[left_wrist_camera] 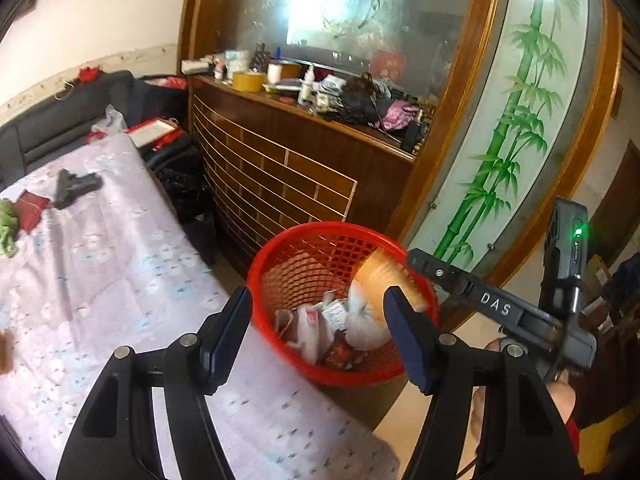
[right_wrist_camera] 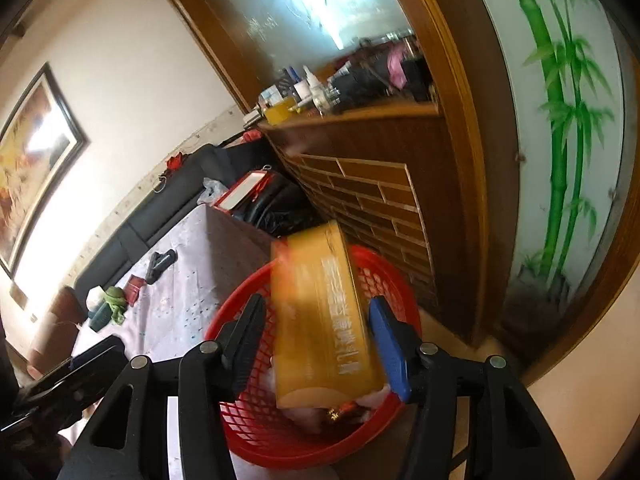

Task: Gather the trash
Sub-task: 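Open both tools to drop the bottle and box into the red basket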

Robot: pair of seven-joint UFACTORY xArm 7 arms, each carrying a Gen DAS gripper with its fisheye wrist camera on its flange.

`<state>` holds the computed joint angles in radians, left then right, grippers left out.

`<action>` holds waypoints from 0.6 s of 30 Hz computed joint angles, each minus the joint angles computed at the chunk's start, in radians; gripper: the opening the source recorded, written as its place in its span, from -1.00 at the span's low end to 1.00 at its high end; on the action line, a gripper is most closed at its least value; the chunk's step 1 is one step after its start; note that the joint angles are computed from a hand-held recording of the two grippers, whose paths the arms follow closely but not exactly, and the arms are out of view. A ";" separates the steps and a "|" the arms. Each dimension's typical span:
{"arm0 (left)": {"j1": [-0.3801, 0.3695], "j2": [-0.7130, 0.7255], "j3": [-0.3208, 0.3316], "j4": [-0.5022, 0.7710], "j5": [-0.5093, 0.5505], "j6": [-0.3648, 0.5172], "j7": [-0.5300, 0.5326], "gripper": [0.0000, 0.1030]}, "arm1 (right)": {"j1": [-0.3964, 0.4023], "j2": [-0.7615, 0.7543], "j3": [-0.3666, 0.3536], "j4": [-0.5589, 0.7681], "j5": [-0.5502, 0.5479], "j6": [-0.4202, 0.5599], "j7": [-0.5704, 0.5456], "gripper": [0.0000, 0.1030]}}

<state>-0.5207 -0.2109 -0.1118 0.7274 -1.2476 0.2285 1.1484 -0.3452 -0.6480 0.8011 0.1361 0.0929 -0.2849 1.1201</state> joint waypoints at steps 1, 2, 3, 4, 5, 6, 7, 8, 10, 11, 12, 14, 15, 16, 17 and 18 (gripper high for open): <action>0.002 -0.015 0.000 -0.015 -0.003 -0.014 0.008 0.30 | -0.006 -0.026 0.030 -0.003 0.009 0.011 0.010 0.14; 0.007 -0.034 0.008 -0.035 0.004 -0.014 0.012 0.30 | -0.009 -0.058 0.049 0.001 0.006 0.051 0.024 0.14; 0.011 -0.058 0.022 -0.058 0.007 -0.003 0.020 0.30 | -0.013 -0.083 0.065 0.001 -0.002 0.070 0.038 0.14; 0.016 -0.080 0.034 -0.080 0.017 0.004 0.020 0.30 | -0.005 -0.099 0.070 0.000 -0.012 0.076 0.052 0.14; 0.021 -0.102 0.046 -0.102 0.025 0.005 0.022 0.30 | 0.016 -0.097 0.062 -0.002 -0.024 0.062 0.062 0.14; 0.022 -0.128 0.064 -0.126 0.025 0.010 0.033 0.30 | 0.029 -0.087 0.051 -0.004 -0.039 0.042 0.068 0.14; 0.028 -0.153 0.081 -0.151 0.031 0.016 0.036 0.30 | 0.050 -0.076 0.045 0.002 -0.053 0.030 0.074 0.14; 0.034 -0.172 0.094 -0.170 0.045 0.019 0.029 0.30 | 0.060 -0.072 0.050 0.009 -0.059 0.032 0.079 0.14; 0.048 -0.216 0.127 -0.215 0.073 0.030 0.019 0.30 | 0.063 -0.059 0.082 0.035 -0.073 0.034 0.090 0.14; 0.058 -0.241 0.148 -0.240 0.089 0.037 0.018 0.30 | 0.056 -0.047 0.107 0.054 -0.080 0.031 0.097 0.14; 0.062 -0.259 0.164 -0.259 0.103 0.038 0.015 0.30 | 0.048 -0.033 0.128 0.070 -0.086 0.024 0.100 0.14; 0.080 -0.295 0.198 -0.298 0.142 0.035 0.006 0.31 | 0.006 0.016 0.195 0.126 -0.101 0.012 0.100 0.14; 0.095 -0.313 0.217 -0.317 0.171 0.040 -0.002 0.31 | -0.024 0.043 0.237 0.159 -0.108 0.009 0.096 0.14; 0.113 -0.330 0.241 -0.334 0.203 0.046 -0.008 0.31 | -0.049 0.061 0.277 0.185 -0.113 0.010 0.093 0.14; 0.122 -0.343 0.264 -0.347 0.225 0.046 -0.010 0.32 | -0.076 0.079 0.311 0.210 -0.120 0.011 0.088 0.14; 0.144 -0.356 0.296 -0.360 0.256 0.049 -0.008 0.33 | -0.104 0.094 0.346 0.236 -0.127 0.016 0.084 0.14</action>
